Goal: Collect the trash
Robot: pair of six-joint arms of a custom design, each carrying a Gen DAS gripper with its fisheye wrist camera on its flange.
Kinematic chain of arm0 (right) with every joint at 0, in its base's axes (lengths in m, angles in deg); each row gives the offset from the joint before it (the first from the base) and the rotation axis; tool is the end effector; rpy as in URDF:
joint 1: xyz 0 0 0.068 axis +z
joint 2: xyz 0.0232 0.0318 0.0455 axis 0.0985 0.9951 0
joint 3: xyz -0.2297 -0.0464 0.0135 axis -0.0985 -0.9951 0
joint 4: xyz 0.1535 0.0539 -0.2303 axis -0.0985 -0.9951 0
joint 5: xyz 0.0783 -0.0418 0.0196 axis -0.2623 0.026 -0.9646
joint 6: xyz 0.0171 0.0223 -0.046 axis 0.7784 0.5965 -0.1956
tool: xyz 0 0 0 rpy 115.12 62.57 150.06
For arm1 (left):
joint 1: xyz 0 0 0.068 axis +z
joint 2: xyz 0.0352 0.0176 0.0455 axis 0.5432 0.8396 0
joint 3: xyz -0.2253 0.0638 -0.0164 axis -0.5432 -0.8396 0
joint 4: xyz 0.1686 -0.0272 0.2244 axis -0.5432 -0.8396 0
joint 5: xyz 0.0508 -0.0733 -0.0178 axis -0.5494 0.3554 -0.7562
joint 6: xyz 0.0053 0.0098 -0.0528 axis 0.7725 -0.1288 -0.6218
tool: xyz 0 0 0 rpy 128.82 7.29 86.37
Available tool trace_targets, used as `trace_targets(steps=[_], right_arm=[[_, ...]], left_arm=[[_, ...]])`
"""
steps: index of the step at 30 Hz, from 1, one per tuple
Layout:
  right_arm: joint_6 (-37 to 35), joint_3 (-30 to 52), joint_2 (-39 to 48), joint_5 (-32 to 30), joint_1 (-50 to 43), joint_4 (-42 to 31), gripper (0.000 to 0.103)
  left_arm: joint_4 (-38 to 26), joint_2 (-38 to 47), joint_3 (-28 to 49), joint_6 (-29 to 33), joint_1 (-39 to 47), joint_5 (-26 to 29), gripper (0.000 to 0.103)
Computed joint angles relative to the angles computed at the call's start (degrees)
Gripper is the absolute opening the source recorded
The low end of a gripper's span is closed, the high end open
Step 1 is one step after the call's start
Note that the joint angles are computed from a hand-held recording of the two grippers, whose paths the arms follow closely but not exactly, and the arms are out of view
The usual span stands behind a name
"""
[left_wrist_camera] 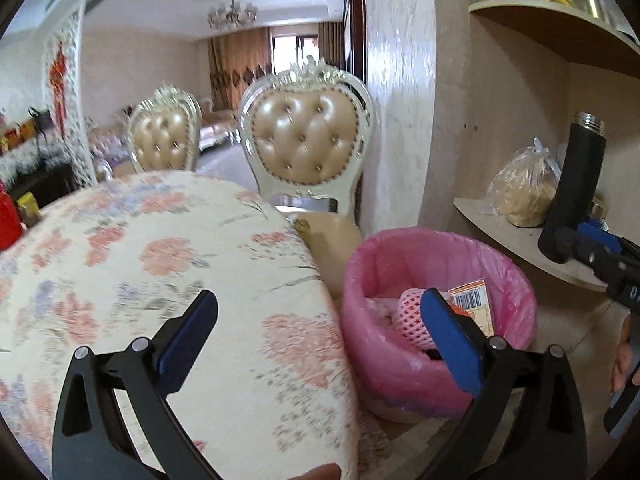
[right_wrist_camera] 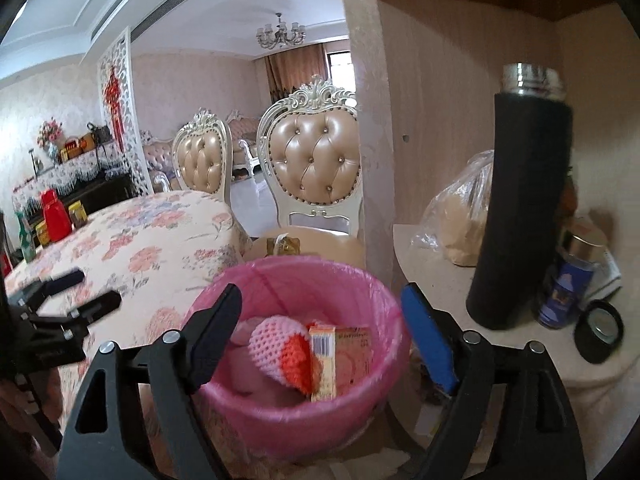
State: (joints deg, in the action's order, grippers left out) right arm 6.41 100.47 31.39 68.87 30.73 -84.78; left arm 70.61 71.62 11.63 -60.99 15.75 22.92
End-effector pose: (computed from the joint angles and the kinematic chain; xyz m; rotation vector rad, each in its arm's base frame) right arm 0.1827 0.0678 0.2428 0.2047 2.0381 0.0071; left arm 0.2867 -0.0917 0.2424 0.4463 2.0565 -0.2192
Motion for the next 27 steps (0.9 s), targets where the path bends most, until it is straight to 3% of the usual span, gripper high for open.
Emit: trace_targets(steps=[4,10,16,19,27], right_arm=[[5.51,0.69,-2.08,10.60,11.27,-7.19,0.085],[18.52,2.97,0.07,20.29,23.29,-18.25,0.085],[32.13,7.75,6.75,26.69,31.55,-28.40,0.085],[35.51,9.31,8.66,27.75,34.28,-30.95,0.085],[57.22,14.02,17.73,30.47,43.94,-45.99,0.085]], left_arm=[[-1.79,-9.05,-5.13,0.93,0.60,1.18,0.098],[-6.36,-19.35,-11.62,1.96,1.81,3.16,0.098],[-10.93,-29.67,-18.23,3.25,4.41,6.41,0.098],[-12.84,-32.67,-19.74,3.49,6.66,8.85,0.098],[-17.94,-38.06,-22.51,5.93,11.36,15.53,0.098]])
